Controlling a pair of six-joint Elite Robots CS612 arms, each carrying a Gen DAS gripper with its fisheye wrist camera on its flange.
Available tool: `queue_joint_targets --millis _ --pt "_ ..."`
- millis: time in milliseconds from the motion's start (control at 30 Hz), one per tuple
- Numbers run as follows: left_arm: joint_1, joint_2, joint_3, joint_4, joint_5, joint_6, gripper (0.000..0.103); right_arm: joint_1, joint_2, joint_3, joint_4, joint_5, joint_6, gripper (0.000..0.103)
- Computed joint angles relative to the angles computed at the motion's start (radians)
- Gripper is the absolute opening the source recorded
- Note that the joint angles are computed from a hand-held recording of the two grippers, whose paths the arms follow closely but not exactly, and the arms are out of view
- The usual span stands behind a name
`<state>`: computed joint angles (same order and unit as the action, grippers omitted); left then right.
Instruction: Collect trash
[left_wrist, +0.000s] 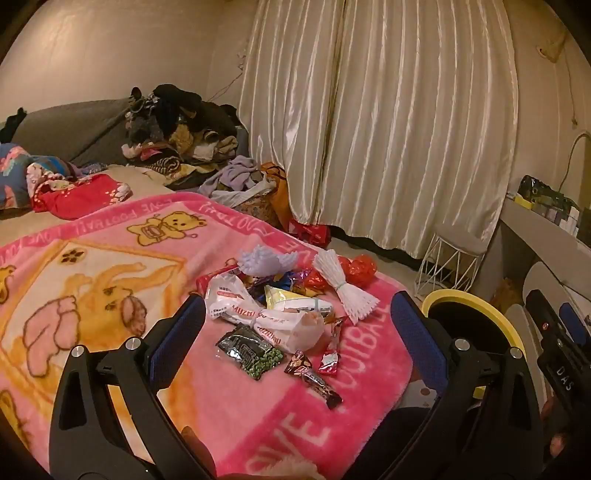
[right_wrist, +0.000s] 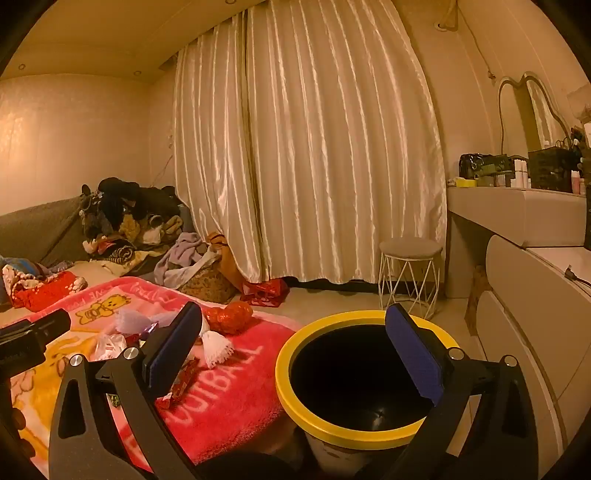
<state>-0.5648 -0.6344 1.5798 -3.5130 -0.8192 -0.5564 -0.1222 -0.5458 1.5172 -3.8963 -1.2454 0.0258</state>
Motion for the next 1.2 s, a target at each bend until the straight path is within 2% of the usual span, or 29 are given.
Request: queue_joint_targets --millis 867,1200 --pt "0.003 -0.004 0.000 0.010 -0.019 -0.016 0.092 0.004 -0.001 0.000 0.001 -0.002 -0.017 0.097" --pt "-0.006 -0.004 -0.010 0.021 -0.015 -0.015 0.092 0.003 0.001 -0.001 -0.001 -0.001 -0.018 0.097"
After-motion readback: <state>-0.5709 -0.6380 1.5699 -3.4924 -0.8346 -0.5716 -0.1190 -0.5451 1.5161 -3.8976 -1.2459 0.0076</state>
